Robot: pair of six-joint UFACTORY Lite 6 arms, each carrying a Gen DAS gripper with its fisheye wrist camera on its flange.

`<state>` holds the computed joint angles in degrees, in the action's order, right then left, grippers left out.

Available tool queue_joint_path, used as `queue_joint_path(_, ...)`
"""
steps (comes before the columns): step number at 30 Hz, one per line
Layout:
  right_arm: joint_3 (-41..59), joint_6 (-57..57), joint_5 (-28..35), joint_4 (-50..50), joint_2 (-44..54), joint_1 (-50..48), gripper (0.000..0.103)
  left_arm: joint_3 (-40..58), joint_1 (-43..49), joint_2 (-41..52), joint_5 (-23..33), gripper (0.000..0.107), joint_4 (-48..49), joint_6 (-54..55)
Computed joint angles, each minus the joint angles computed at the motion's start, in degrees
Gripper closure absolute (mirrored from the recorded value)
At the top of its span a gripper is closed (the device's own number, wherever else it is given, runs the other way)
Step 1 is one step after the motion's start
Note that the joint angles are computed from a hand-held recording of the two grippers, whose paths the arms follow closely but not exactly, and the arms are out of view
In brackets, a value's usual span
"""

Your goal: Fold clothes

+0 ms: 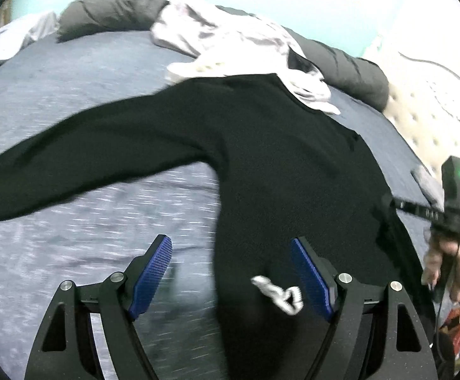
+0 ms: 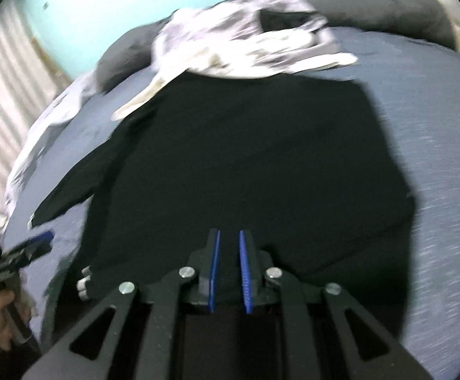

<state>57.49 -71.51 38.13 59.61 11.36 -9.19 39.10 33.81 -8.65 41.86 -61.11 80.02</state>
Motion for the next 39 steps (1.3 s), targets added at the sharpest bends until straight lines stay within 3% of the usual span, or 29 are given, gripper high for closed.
queue_joint_path(8,-3.74,12.9,-7.26,-4.14,-0.59,22.83,0.091,2.42,11.29,2.76,5.8,0.026,2.42,4.29)
queue_joint_path(16,-10.66,16.61,-12.67,-5.48,-4.27,34.05,0.091,4.27,14.79,4.88,6.81,0.026,2.7,6.69)
queue_joint_path(22,-14.7,17.59,-11.72,-4.89,-8.67,34.91,0.088,6.25,17.21,6.21,8.81,0.026,2.95,6.53)
queue_joint_path(25,-15.94,17.57,-14.32,-2.69,-12.27,34.22,0.089,7.03,18.08,6.97,9.27,0.026,3.14,6.2)
queue_joint_path(31,-13.24,18.47,-15.7,-1.68,-5.63,36.74,0.088,8.32,19.02,8.16,8.83,0.026,2.99,5.32)
queue_joint_path(33,-14.8,10.8,-12.21,5.73,-6.54,36.29,0.088,8.55,19.05,8.52,8.27,0.026,2.88,5.04)
queue_joint_path(39,-18.73,5.62,-7.65,10.71,-14.23,27.24,0.089,10.65,19.04,8.59,9.16,0.026,3.86,3.45)
